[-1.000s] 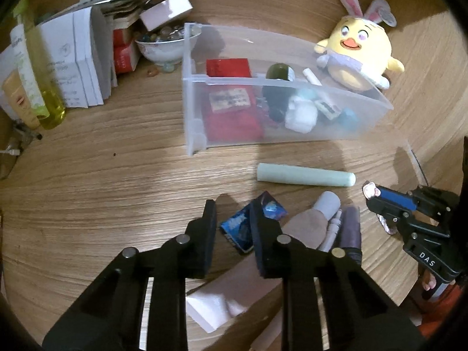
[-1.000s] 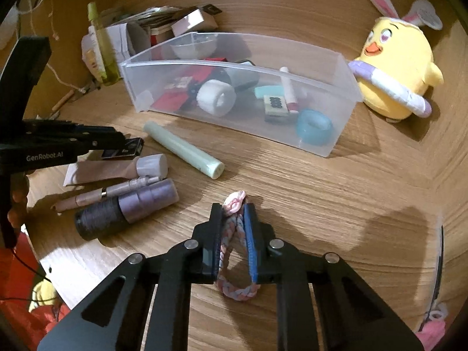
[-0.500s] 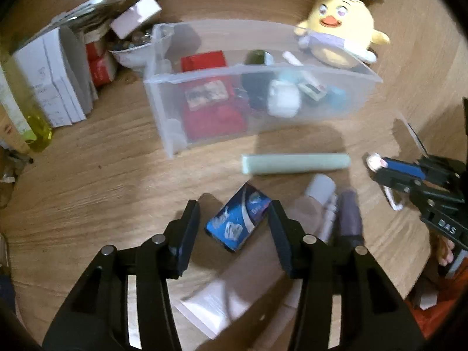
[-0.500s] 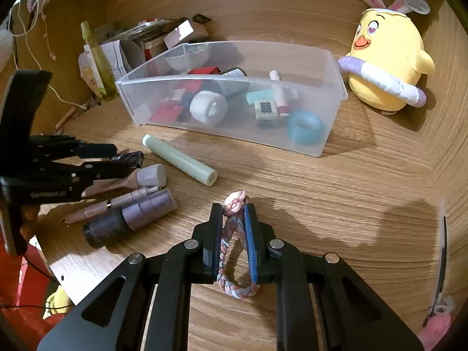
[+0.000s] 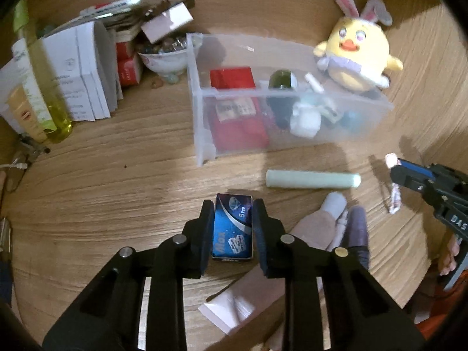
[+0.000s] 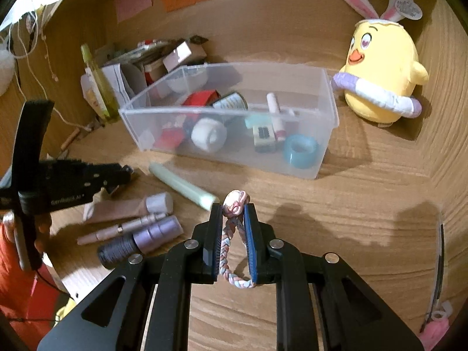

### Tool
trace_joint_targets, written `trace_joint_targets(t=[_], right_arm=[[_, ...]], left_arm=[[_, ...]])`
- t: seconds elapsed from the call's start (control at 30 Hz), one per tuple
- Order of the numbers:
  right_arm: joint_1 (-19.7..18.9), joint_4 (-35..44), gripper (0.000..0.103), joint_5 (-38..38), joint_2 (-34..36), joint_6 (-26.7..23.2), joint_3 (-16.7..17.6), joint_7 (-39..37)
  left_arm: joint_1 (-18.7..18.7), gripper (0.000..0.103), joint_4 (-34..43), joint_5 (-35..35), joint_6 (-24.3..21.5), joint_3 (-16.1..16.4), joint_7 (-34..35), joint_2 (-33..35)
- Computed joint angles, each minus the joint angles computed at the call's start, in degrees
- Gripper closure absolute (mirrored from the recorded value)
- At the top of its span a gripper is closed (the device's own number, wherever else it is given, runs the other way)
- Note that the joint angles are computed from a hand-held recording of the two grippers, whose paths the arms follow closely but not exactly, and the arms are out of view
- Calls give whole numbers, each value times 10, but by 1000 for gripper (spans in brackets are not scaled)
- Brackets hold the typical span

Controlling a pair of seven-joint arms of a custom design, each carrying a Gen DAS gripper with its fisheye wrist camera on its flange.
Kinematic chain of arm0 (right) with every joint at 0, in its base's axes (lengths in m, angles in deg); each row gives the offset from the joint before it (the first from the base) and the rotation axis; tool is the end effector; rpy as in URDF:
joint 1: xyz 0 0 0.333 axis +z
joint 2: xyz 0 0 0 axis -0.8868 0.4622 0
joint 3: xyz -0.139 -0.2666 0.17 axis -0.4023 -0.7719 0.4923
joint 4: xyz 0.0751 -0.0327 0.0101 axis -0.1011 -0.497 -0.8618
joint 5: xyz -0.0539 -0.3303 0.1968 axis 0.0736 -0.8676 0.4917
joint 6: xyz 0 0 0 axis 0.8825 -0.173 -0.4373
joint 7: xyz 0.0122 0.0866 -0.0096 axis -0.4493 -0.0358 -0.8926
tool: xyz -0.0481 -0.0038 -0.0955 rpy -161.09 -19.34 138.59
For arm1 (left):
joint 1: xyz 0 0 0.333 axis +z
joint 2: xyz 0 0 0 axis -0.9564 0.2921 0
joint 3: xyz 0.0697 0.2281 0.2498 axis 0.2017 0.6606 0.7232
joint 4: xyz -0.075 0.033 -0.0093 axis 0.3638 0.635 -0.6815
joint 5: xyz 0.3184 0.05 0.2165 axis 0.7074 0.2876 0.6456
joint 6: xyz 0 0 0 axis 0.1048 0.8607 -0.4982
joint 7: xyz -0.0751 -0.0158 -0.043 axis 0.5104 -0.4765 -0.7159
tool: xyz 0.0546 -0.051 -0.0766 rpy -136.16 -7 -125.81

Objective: Organize objects
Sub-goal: 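Lower staple box into box with left gripper while right gripper drops bracelet in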

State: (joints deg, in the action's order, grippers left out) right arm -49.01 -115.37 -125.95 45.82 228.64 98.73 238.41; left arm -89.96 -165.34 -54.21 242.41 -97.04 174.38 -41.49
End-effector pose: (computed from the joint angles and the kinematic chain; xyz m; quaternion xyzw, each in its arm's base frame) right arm 0.3698 0.2767 0.4505 -0.6304 0.6734 -0.2271 0.3124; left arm 0.4901 -0.2831 0.4484 -0.4403 0.8355 -0.3153 0.0928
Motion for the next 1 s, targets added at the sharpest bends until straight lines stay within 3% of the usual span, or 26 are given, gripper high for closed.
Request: trace_joint_targets(t=[0.3, 0.53, 1.0], right_arm=[[-23, 33, 90, -85, -8, 10, 6, 66], [-19, 69, 90, -134, -2, 8, -9, 80], [-6, 133, 90, -147, 40, 2, -54, 56]], left_arm=[[-16, 77, 13, -121, 12, 8, 81, -31], [-28, 77, 47, -195, 9, 13, 133, -30], [-13, 77, 136, -169, -4, -10, 112, 22]])
